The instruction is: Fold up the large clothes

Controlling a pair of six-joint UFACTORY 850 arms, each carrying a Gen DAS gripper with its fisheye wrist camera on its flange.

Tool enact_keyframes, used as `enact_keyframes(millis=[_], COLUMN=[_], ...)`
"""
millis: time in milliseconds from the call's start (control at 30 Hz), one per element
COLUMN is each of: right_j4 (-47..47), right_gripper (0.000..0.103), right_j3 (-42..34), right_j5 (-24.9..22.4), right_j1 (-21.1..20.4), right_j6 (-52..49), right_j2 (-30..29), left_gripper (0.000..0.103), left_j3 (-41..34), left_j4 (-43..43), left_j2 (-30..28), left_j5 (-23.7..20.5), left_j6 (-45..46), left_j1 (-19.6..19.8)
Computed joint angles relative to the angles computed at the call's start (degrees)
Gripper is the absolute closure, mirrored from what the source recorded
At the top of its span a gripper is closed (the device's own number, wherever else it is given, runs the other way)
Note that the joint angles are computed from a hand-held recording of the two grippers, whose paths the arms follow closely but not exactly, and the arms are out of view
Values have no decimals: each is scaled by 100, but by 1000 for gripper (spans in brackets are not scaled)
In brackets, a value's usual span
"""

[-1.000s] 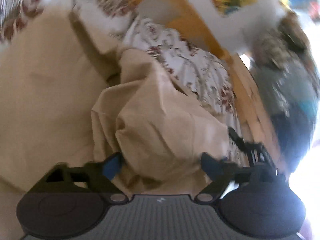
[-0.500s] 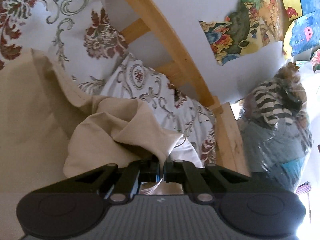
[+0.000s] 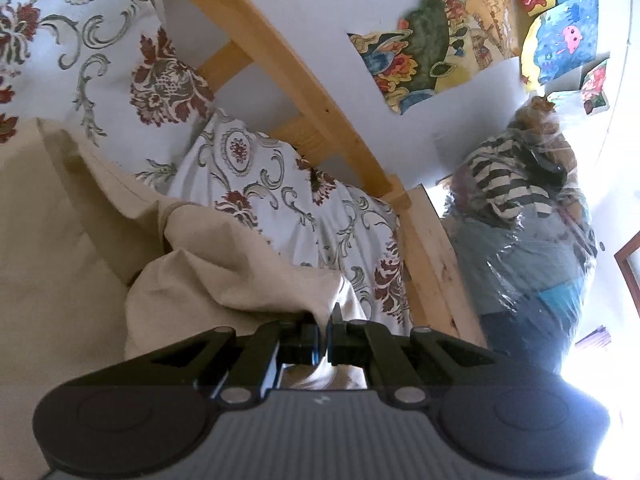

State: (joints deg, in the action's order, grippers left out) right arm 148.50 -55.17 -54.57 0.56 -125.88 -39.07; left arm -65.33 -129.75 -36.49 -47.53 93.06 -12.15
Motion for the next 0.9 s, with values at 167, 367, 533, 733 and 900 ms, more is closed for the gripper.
enact_keyframes(millis=[167, 367, 533, 733, 900], right_j4=[260, -1120, -1170, -640, -410], right_gripper=[85, 56, 51, 51, 49], right_j3=[-146, 623, 1072, 503, 985], right_j5=[-116, 164, 888, 1334, 1432], right_j1=[57, -439, -946, -1284, -1626], right_j6=[379, 517, -1257, -1601, -1434], right_j2=[-244, 348, 855, 552, 964], left_gripper=[101, 101, 101, 101, 100], left_j3=[219, 443, 531, 722, 923], left_j4=[168, 726, 1102, 1185, 1337], left_j2=[-75, -30, -46, 22, 122], left_j5=[-323, -384, -513, -516, -117], left_j6=[-172, 72, 58, 273, 670], left_j1=[228, 378, 460, 413, 277])
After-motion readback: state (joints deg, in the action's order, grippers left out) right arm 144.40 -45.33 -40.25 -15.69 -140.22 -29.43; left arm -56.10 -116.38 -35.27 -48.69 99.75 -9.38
